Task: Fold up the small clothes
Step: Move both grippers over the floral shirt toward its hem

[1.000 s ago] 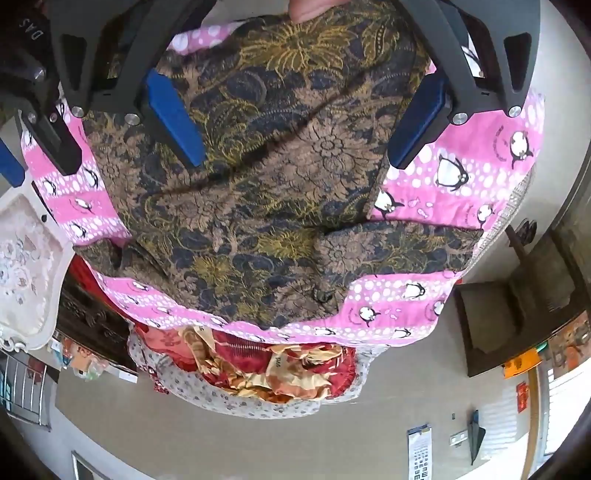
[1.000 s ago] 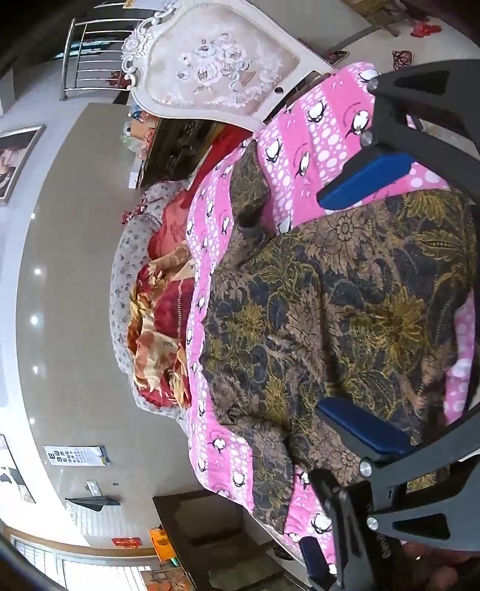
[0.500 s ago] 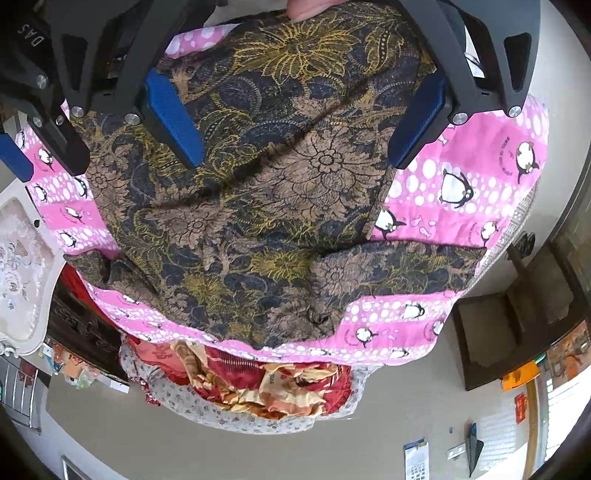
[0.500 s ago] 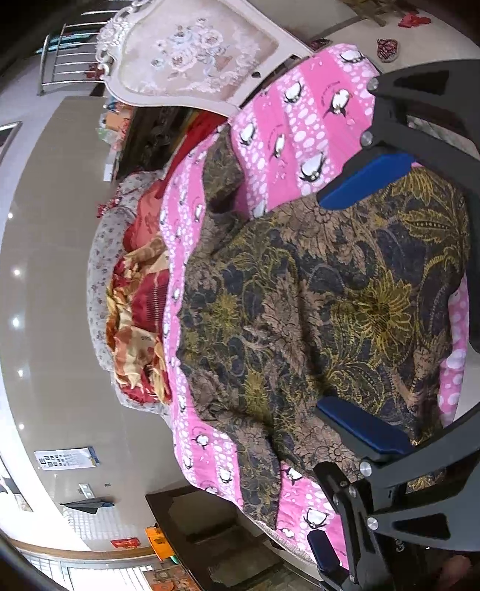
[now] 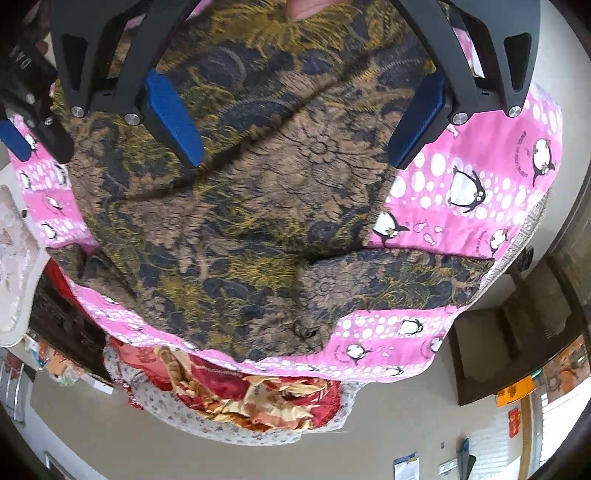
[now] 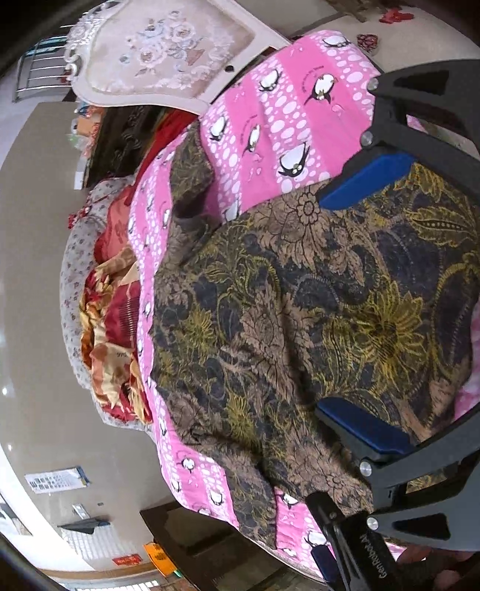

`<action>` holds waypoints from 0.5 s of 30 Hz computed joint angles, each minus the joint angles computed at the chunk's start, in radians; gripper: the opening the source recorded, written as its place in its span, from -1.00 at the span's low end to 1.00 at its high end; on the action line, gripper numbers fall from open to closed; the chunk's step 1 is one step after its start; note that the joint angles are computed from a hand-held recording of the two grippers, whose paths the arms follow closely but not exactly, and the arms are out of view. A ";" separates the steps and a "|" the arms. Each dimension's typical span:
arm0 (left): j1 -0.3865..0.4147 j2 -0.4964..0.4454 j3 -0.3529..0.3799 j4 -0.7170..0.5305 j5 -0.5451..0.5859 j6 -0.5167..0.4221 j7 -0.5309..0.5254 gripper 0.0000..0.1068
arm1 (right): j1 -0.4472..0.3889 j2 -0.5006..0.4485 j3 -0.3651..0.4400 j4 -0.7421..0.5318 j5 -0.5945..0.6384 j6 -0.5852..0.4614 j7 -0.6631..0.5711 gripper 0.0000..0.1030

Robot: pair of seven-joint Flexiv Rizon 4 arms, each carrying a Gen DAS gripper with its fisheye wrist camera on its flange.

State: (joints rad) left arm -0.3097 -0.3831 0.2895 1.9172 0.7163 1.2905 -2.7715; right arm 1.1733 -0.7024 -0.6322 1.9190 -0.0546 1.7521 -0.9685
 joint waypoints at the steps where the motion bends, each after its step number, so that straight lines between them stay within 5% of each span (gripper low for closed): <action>1: 0.019 -0.008 -0.009 -0.003 -0.016 0.003 0.021 0.59 | -0.020 -0.002 0.017 -0.016 -0.006 -0.017 0.002 1.00; 4: 0.073 -0.049 -0.029 -0.042 -0.087 0.001 0.094 0.59 | -0.115 -0.025 0.097 -0.096 -0.056 -0.056 0.008 1.00; 9: 0.108 -0.174 -0.026 -0.201 -0.182 -0.031 0.285 0.59 | -0.398 -0.118 0.367 -0.423 -0.243 -0.254 -0.054 1.00; 12: 0.188 -0.220 -0.100 -0.169 -0.281 0.090 0.382 0.59 | -0.479 -0.152 0.466 -0.509 -0.262 -0.310 -0.075 1.00; 15: 0.197 -0.288 -0.118 -0.195 -0.328 0.095 0.454 0.59 | -0.537 -0.232 0.523 -0.632 -0.314 -0.371 -0.101 1.00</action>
State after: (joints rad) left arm -0.1127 -0.6714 0.1717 1.7220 0.3878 1.3856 -2.3179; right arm 0.6359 -0.9348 -0.1095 1.2865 -0.3689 1.3809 -1.0697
